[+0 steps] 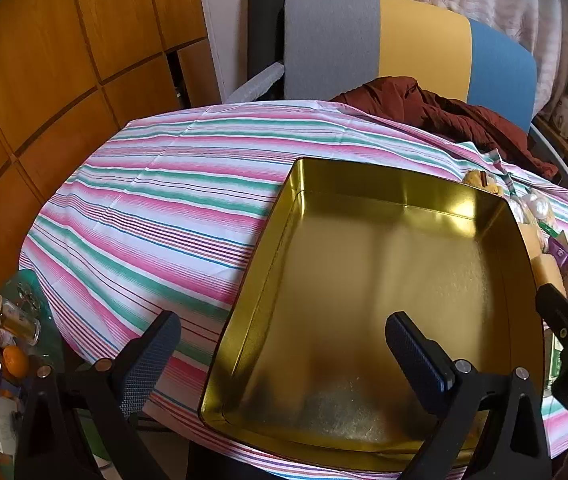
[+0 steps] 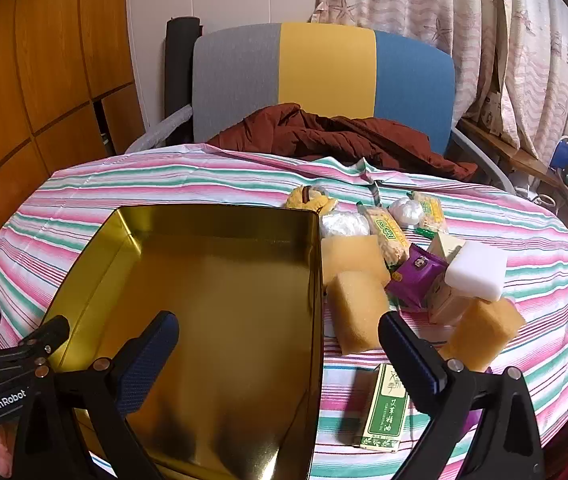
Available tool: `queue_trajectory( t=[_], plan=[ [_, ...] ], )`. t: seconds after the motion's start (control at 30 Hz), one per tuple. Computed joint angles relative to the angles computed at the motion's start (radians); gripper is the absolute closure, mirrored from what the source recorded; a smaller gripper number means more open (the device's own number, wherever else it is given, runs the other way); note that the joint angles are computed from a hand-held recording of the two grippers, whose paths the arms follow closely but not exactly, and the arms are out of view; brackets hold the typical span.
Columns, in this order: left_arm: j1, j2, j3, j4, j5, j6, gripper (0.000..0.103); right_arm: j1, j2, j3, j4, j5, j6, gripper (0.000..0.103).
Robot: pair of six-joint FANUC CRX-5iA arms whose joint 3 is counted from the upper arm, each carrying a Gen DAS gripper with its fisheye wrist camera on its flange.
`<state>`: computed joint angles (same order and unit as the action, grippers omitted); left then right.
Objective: Organize objects
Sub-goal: 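Grasp the purple fabric pouch with the right gripper while the left tool approaches the green box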
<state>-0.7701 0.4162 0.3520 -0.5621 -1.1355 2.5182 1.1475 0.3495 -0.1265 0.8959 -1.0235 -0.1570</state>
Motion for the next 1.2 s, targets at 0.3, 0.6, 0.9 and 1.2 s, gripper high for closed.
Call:
queue_trajectory(
  t=[0.3, 0.6, 0.9, 1.2],
  plan=[
    [-0.003, 0.016, 0.022, 0.021, -0.004, -0.028, 0.0, -0.005, -0.059, -0.086, 0.078, 0.038, -0.077, 0.002],
    [0.011, 0.032, 0.021, 0.113, 0.072, -0.116, 0.0, -0.017, -0.173, -0.232, 0.139, 0.006, -0.207, 0.011],
    [0.033, 0.01, -0.068, 0.314, 0.33, -0.343, 0.0, -0.007, -0.332, -0.397, 0.061, -0.114, -0.291, 0.015],
    [0.051, 0.046, -0.115, 0.716, 0.503, -0.683, 0.0, -0.002, -0.405, -0.493, -0.108, -0.013, -0.224, 0.033]
  ],
)
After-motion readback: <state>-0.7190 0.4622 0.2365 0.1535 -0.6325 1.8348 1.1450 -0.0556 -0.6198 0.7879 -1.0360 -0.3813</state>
